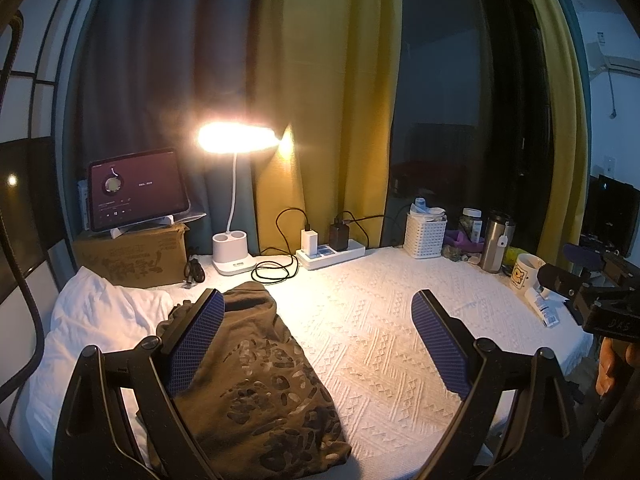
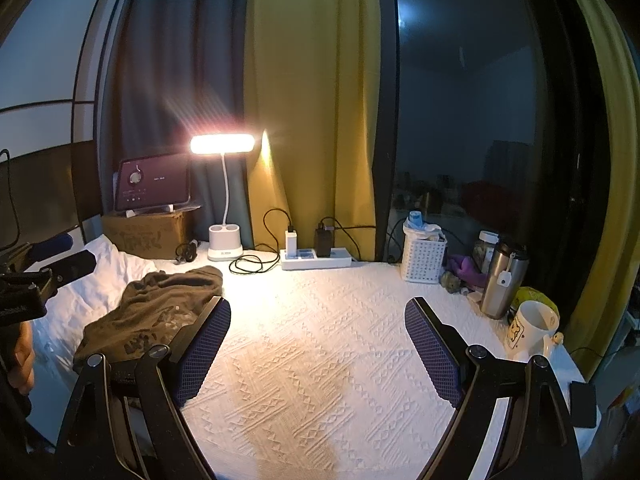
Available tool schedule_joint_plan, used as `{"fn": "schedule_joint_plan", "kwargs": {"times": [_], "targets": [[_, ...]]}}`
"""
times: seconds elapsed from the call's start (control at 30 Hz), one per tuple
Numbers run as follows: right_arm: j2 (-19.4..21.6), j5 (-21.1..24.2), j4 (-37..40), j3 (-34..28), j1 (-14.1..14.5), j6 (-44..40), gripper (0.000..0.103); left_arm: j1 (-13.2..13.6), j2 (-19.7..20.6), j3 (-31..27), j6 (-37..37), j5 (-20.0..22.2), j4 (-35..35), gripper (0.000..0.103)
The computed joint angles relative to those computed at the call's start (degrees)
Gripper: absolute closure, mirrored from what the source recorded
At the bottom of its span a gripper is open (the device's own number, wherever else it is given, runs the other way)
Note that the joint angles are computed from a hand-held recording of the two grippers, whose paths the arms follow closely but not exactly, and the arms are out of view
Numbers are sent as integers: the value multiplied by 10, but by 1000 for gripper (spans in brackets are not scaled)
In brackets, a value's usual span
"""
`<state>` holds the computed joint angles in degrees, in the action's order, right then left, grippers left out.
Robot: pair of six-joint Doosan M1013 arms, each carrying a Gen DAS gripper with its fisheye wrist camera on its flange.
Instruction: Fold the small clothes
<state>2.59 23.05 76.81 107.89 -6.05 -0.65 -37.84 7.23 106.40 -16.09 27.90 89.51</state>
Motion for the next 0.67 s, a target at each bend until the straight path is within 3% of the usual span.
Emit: {"fn": "schedule_joint_plan", "kwargs": {"times": [0.67], "targets": [[12, 6, -28, -13, -3, 28, 13, -1, 3, 2, 1, 3, 4, 9]]}}
